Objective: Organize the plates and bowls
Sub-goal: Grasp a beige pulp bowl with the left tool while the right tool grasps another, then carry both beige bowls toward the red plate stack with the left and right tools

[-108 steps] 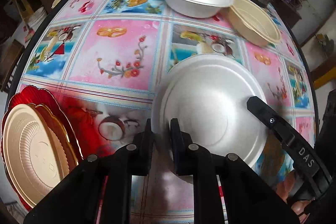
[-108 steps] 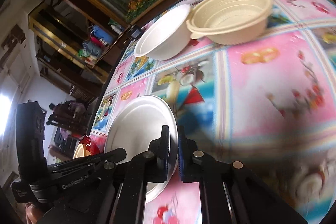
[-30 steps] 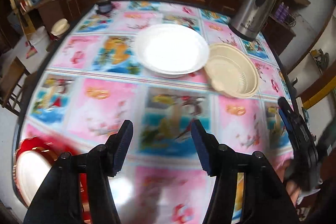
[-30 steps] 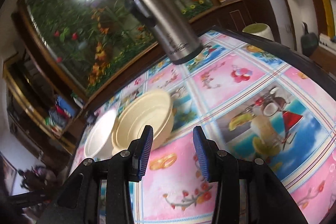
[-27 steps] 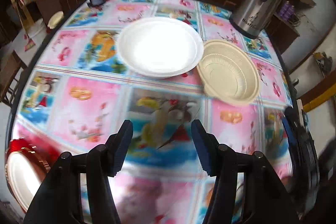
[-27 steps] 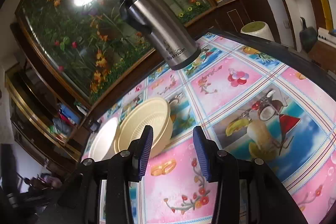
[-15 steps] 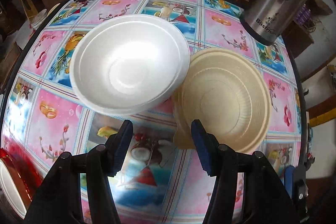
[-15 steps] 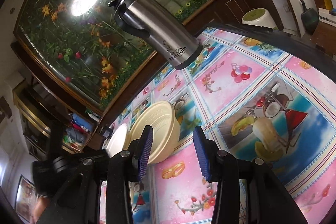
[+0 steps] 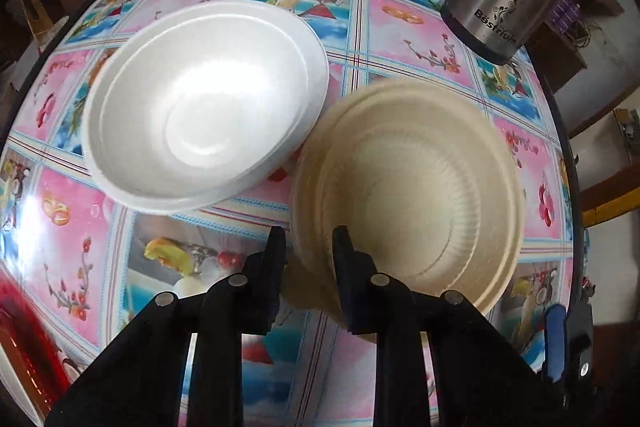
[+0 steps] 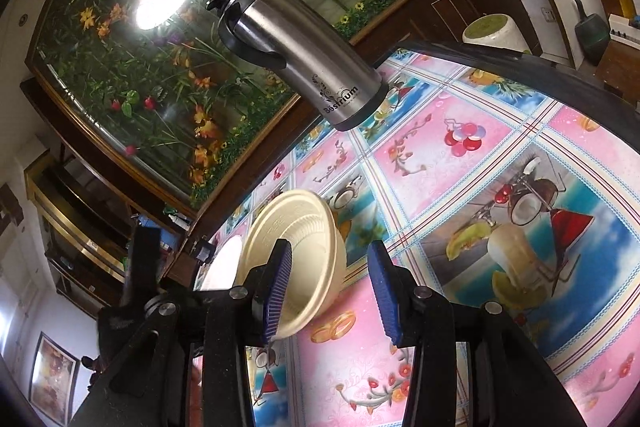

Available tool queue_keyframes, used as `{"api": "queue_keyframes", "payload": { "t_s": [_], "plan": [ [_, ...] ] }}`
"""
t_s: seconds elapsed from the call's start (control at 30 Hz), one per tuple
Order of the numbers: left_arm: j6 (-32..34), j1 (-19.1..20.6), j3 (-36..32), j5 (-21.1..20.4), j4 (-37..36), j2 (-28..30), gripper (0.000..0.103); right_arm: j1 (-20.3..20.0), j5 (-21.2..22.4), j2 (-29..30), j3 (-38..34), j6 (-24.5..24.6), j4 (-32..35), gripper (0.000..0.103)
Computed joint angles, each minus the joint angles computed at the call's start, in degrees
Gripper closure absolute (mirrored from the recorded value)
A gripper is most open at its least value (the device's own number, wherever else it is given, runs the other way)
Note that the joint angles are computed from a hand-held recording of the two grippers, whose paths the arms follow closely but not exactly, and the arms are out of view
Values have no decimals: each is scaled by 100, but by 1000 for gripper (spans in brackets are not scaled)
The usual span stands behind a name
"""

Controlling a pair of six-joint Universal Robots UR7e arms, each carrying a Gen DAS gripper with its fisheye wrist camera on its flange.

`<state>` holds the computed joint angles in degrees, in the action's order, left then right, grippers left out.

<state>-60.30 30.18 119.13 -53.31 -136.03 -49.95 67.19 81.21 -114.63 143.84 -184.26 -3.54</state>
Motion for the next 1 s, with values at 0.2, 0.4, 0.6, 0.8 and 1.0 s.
{"api": "queue_keyframes", "payload": {
  "t_s": [0.2, 0.4, 0.6, 0.8, 1.0],
  "plan": [
    [-88, -209, 576, -318, -175, -493, 84, -311, -342, 156, -147, -38, 348, 61],
    [-356, -428, 1171, -455, -115, -1084, 84, -148, -244, 800, -466, -252, 779, 61],
    [-731, -639, 1666, -396, 241, -1727, 85, 19, -375, 1483, -698, -679, 1222, 61],
    [-904, -758, 2052, -490, 362, -2238, 85, 836, 419, 1987, -693, -869, 1034, 65],
    [-893, -901, 2377, -721, 292, -2660, 85, 1289, 703, 2361, -659, -823, 970, 85]
  ]
}}
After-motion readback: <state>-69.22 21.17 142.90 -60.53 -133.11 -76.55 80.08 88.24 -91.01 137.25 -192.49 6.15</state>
